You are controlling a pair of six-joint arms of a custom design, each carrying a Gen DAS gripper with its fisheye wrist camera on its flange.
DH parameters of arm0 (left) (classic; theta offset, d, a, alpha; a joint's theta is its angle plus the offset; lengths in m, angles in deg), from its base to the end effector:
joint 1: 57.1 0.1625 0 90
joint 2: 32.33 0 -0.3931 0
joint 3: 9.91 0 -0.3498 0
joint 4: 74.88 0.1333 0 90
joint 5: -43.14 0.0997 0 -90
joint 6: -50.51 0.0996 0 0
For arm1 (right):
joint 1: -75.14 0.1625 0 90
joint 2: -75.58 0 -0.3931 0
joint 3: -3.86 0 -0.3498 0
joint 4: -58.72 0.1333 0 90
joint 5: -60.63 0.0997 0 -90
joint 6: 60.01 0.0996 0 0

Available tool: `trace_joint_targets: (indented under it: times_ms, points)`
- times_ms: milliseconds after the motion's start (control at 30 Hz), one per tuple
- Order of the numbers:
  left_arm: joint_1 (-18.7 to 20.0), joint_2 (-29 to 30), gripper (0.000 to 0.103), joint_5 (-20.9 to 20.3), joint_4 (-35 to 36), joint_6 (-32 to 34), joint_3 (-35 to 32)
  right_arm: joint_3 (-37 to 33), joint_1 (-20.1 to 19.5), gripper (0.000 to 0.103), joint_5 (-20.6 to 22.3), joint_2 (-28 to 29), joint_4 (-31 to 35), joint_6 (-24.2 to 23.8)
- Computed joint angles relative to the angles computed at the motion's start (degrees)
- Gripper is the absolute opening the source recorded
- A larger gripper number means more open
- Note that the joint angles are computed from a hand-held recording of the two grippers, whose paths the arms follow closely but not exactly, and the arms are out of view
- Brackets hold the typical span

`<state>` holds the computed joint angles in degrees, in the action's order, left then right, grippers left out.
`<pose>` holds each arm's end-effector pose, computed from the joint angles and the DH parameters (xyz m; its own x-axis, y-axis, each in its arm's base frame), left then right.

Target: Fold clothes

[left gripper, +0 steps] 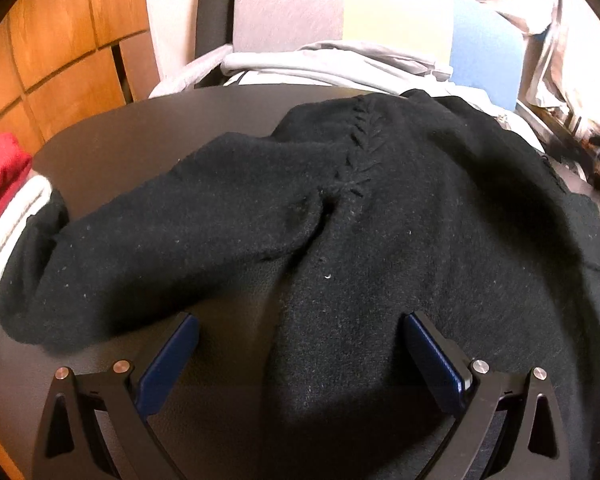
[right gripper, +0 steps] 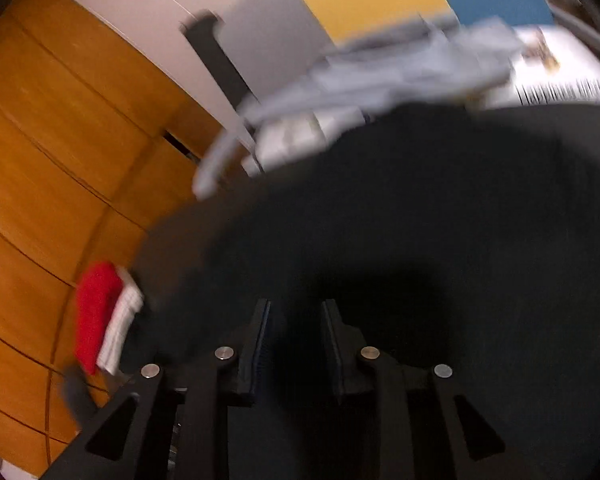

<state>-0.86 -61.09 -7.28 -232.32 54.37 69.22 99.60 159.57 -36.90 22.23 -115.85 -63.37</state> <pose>-0.2174 -0.6793 0.0381 -0.7073 0.3257 -0.6275 0.5802 0.7746 -0.2519 0.0582 -0.6419 0.2358 -0.9807 0.1403 0.1363 0.0145 0.7470 -0.6646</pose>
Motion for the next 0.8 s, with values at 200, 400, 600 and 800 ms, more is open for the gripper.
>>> trace_joint_targets:
  times_ms: [200,400,600,800]
  points:
    - [-0.4,-0.5,0.103,-5.0,0.4,-2.8,-2.6,17.1,-2.9,0.026,-0.8,-5.7,-22.9,-2.1]
    - [-1.8,6.1,0.103,-6.3,6.3,-2.5,-13.8,24.0,-5.2,0.026,-8.6,-9.7,-29.4,-0.8]
    - [-2.4,16.3,0.103,-2.3,16.2,-3.3,-31.1,27.0,-12.4,0.024,5.2,-10.7,-36.4,5.5]
    - [-1.7,24.4,0.086,-3.3,28.4,-9.3,-46.5,25.6,-12.5,0.023,6.3,-9.9,-36.7,6.6]
